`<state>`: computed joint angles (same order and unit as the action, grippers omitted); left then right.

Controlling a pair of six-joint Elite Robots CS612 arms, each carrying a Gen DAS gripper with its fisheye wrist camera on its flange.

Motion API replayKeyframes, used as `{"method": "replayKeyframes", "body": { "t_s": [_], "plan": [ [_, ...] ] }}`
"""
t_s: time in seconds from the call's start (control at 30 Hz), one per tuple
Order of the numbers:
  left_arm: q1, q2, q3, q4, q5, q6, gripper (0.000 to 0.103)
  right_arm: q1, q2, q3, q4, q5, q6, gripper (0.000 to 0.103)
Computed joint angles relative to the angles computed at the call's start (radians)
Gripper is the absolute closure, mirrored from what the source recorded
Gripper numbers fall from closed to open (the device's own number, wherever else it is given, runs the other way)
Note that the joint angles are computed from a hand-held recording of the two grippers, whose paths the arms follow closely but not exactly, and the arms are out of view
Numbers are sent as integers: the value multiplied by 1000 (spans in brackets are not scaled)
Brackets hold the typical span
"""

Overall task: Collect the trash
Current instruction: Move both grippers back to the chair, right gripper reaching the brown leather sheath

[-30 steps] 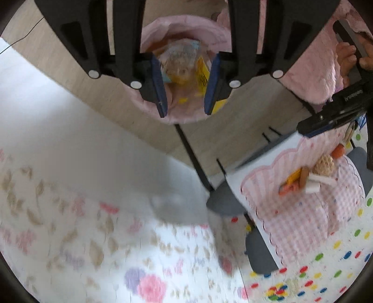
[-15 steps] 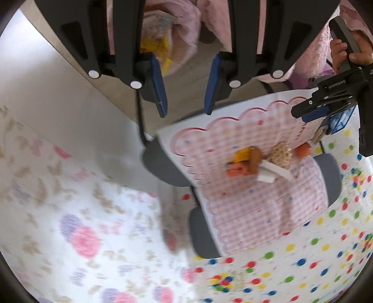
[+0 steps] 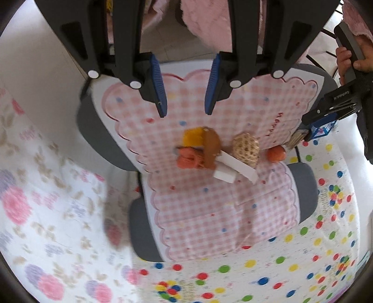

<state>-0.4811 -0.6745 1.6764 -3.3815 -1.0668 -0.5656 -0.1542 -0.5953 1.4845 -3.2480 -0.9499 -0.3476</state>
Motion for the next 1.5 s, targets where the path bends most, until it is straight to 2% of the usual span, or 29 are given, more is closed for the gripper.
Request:
{"method": "replayKeyframes", "body": {
  "t_s": [0.2, 0.4, 0.67, 0.8, 1.0, 1.1, 1.17, 1.2, 1.27, 1.33, 1.5],
  "plan": [
    [13, -31, 41, 54, 79, -66, 35, 47, 23, -82, 103, 43, -47, 65],
    [26, -62, 93, 102, 144, -147, 34, 84, 43, -143, 158, 91, -74, 65],
    [48, -70, 107, 142, 155, -206, 33, 120, 68, -204, 207, 115, -87, 65],
    [59, -55, 83, 151, 135, -192, 33, 124, 81, -225, 215, 97, -85, 65],
    [79, -25, 30, 161, 119, -167, 33, 120, 113, -279, 185, 30, -46, 65],
    [89, -6, -3, 161, 101, -149, 33, 116, 130, -312, 189, 2, -36, 59],
    [96, 9, -32, 172, 84, -141, 29, 114, 144, -338, 195, -27, -32, 56],
    [99, 15, -44, 176, 81, -137, 26, 112, 155, -361, 213, -37, -32, 54],
    [103, 27, -69, 189, 81, -127, 25, 112, 173, -395, 244, -56, -37, 48],
    [110, 40, -99, 210, 77, -119, 25, 114, 194, -437, 282, -69, -50, 45],
    [125, 75, -174, 257, 68, -105, 25, 126, 268, -577, 399, -122, -66, 45]
  ]
}}
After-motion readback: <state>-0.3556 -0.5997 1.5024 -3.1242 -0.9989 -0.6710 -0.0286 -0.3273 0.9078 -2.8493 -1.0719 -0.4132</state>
